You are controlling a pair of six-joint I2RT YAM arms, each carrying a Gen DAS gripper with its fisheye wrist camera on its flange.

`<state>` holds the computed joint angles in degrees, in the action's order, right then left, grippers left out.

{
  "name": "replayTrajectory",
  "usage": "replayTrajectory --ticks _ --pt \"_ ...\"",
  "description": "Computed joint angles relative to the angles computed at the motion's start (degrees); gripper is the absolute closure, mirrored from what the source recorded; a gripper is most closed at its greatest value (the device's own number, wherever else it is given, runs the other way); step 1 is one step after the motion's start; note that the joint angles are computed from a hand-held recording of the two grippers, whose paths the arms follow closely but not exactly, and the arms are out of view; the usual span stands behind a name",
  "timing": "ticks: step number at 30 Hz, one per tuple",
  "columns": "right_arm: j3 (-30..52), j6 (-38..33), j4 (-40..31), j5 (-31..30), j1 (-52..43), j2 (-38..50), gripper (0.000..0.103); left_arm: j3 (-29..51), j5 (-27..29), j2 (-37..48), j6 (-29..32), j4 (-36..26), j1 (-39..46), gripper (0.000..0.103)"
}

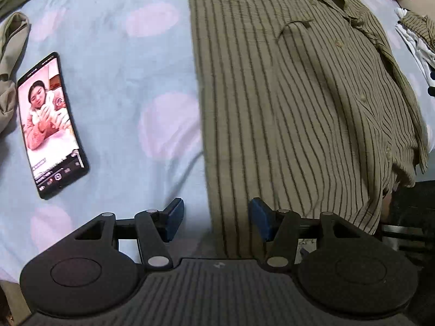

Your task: Fold clothes

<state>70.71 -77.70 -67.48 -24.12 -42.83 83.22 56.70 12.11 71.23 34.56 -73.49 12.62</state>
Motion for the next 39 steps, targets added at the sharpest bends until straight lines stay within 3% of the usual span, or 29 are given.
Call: replayTrajectory --ticks 3,10,17,25,32,36,39 --pt "1.16 3.54 0.69 0.81 -1.78 2.17 0.032 -0.80 0.13 -3.60 -2.20 1.01 -4.82 0.050" --pt "-1.15 -0.38 -0.02 4.07 -3.79 2.46 0.032 -3.68 -0.37 -8.86 -7.16 3.58 -16.14 0.050" --pt "-1.04 -2.55 -0.72 6.91 -5.73 5.44 0.032 -7.18 -1.38 -10.27 -7.78 3.86 -19.65 0.050" --pt "0.21 -0.76 -2.99 3.63 -6.30 5.19 0.032 -3.48 0.55 -7.92 -7.23 3.18 -17.64 0.050" --pt "1.15 -1.15 -5.56 4.26 -6.55 6.41 0.032 -1.63 0.60 -5.03 -12.61 5.31 -22.95 0.050" --pt "2.10 -0.28 -5.76 6.51 -8.07 9.53 0.032 -2.65 -0.26 -5.82 -15.29 6.81 -28.92 0.050" --pt "2.99 0.07 -5.55 6.07 -8.76 10.22 0.032 -2.91 -2.07 -7.67 -19.12 9.53 -38.80 0.050"
